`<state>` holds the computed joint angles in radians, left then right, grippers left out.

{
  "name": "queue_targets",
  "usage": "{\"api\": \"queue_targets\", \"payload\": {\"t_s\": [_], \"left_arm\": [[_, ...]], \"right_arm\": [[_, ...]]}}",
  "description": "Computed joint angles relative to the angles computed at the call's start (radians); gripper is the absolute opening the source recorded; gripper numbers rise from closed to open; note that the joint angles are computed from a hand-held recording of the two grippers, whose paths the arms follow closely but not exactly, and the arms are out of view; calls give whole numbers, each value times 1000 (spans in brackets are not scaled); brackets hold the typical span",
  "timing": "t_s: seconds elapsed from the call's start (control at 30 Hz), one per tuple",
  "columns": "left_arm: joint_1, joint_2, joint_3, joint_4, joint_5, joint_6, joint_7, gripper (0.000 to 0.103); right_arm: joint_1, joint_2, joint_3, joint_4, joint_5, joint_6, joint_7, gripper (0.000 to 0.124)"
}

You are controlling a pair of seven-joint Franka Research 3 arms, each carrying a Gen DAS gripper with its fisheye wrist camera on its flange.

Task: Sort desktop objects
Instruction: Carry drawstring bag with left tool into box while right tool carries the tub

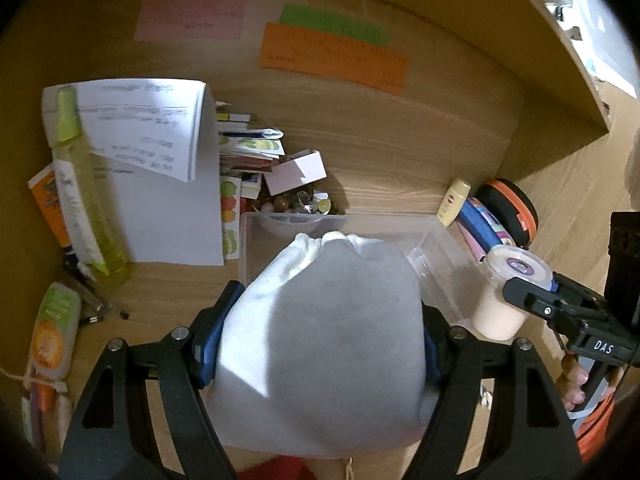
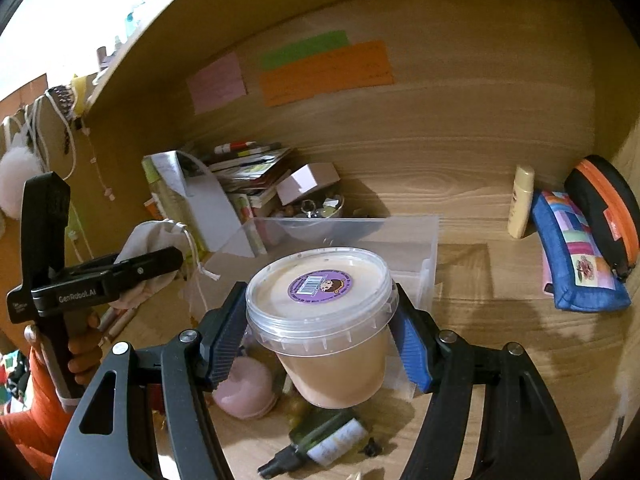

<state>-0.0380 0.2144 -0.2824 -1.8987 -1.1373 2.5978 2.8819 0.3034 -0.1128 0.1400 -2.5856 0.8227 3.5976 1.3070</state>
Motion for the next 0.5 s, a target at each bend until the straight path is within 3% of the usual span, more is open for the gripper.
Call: {"api": "queue_targets", "payload": {"t_s": [0.3,0.5], "left_arm": [[-14,130,-34,134,191,-3,-176,75],[-6,196,-74,193,319,0,-269,75]], "right_arm": [[-32,64,-40,83,-29,-69,11,64],[-28,127,-55,187,151,-134,-164,64]]}}
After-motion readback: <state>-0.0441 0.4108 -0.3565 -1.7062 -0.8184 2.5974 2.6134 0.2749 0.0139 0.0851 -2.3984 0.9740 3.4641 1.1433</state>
